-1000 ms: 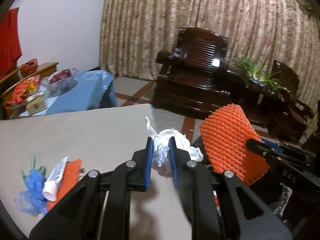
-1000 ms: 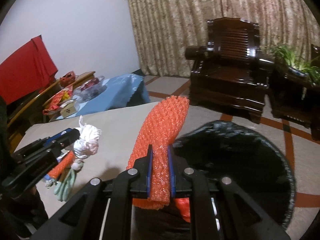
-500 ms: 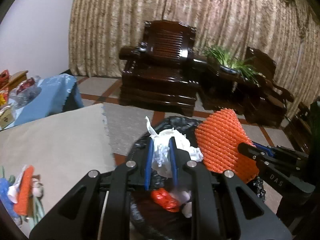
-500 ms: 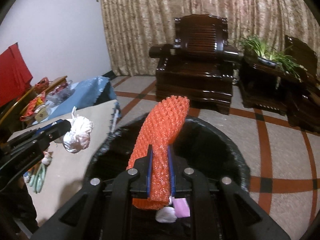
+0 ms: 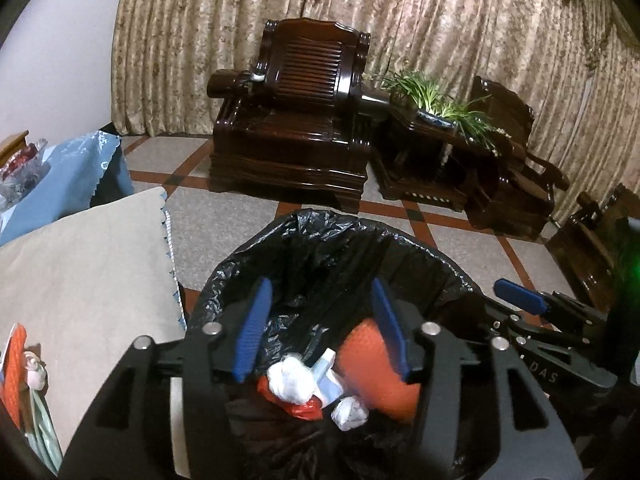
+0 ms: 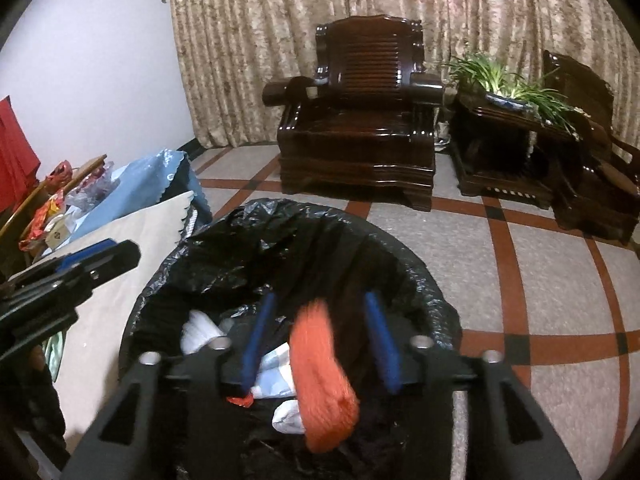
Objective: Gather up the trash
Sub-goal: 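Open both grippers over the bin to drop the tissue and net, then move both open grippers back over the table pile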
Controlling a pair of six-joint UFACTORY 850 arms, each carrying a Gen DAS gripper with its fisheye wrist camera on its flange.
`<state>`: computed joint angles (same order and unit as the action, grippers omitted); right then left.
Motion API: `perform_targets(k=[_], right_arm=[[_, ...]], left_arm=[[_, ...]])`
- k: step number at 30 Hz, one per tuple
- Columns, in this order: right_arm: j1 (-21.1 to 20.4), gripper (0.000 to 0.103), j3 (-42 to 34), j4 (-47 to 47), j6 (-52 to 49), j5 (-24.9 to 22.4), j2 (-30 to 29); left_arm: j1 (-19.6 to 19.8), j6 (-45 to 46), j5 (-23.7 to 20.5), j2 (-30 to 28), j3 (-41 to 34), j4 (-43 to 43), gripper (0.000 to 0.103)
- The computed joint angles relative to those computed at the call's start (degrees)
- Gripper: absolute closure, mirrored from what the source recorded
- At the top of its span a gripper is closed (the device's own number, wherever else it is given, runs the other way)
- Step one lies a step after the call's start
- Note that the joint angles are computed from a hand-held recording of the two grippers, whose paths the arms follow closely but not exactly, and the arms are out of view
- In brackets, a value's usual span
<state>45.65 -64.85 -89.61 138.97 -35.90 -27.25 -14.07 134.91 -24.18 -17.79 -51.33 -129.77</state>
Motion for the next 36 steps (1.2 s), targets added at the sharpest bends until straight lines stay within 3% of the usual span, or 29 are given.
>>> perform_targets(k=[1,5,6,23,36], right_arm=[[0.15,0.033,0.16,-0.15,0.53,-0.41,0.15],[1.22,0.008,-0.51,0.0,0.61,-2.12,0.08],[1.45,0.006,-0.69,0.06,0.51,-2.01,0.1],[7.44,0.006,-8.14,-4.16,-3.17,-1.93,-3.02],[10.9,0.006,-22.83,-2.27,-12.28,1.57,-12.73]], left_arm=[[0.13,0.28,0.11,0.36,0.24,-0.5,0.044],[1.78,5.43,-0.17,3.29,2.64,-5.95,0.017],[2.35,6.45,-0.14,4.26,3.39,-7.36,0.014],[15.75,16.8,1.0,18.41,14.4,-17.7,0.01],[27.96,22.59,1.42,21.95,19.35,-20.43,0.01]])
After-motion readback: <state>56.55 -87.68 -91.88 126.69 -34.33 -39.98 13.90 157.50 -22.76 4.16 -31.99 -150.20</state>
